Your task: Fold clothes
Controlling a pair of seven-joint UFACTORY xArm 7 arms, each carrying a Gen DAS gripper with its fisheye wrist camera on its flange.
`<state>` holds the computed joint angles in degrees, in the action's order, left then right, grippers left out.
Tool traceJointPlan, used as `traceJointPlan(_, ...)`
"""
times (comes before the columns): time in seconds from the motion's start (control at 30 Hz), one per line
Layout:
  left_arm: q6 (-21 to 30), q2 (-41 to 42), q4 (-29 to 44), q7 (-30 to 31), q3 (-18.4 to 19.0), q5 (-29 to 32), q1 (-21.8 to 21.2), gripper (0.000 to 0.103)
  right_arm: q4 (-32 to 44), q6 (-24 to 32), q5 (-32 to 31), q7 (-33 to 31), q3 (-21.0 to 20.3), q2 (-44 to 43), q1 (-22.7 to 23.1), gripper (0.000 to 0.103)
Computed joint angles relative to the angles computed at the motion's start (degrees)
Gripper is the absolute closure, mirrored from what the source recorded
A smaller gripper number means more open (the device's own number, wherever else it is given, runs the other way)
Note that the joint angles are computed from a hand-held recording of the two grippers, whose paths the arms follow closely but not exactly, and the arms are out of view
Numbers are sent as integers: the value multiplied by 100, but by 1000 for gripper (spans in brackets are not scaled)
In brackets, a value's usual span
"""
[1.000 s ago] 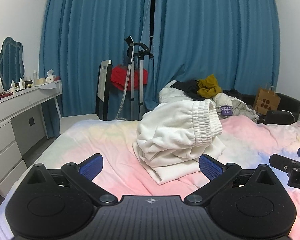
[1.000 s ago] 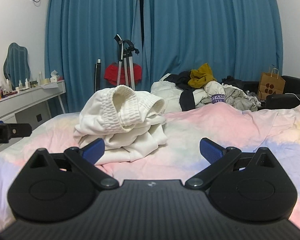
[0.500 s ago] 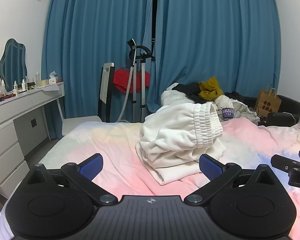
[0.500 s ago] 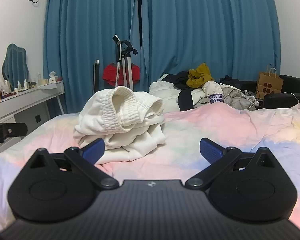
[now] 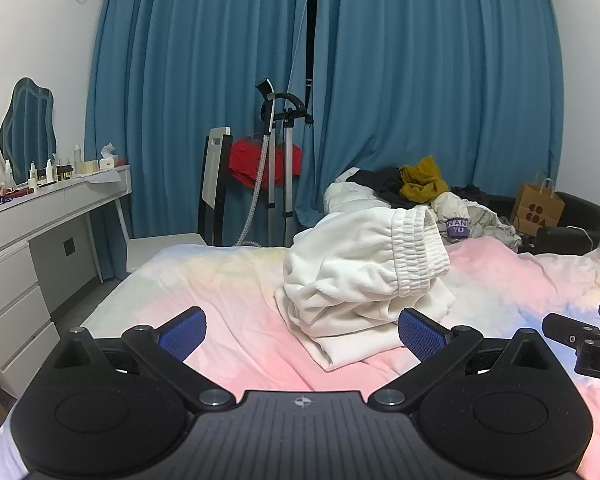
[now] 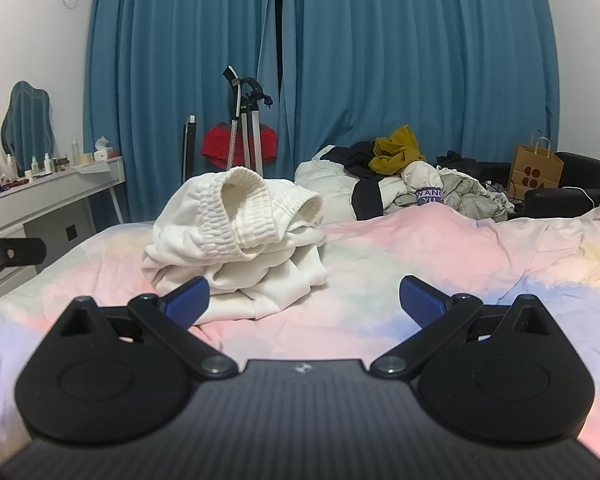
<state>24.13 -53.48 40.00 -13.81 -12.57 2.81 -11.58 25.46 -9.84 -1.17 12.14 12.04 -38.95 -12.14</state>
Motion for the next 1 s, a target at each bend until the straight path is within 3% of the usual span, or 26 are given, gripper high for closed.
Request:
traceJointPlan(0.27, -52, 6, -63, 78, -8, 64, -3, 0, 15, -11, 32, 35, 91, 24, -104, 0)
traceJointPlan(0.43, -96, 70, -134, 218, 110, -5, -182, 0, 50, 79, 69, 203, 425, -13, -519, 0)
traceJointPlan(0.67, -711, 756, 22, 532, -5, 60, -313, 2, 71, 477, 18, 712, 765, -205, -1080, 0)
traceJointPlan(0.83, -1242, 1829, 806, 554, -485, 433, 20, 3, 4, 371, -92, 1049, 678, -247, -1227, 0)
traceJointPlan(0.93, -1643, 2599, 1492, 208, -1199, 988, 723, 3, -31, 231, -142, 1112, 703, -180, -1369, 0)
traceJointPlan(1.0, -1682, 3120, 2076, -265, -1887, 1530, 1435, 3, -49, 215, -136, 1135, 667, -80, -1386, 0)
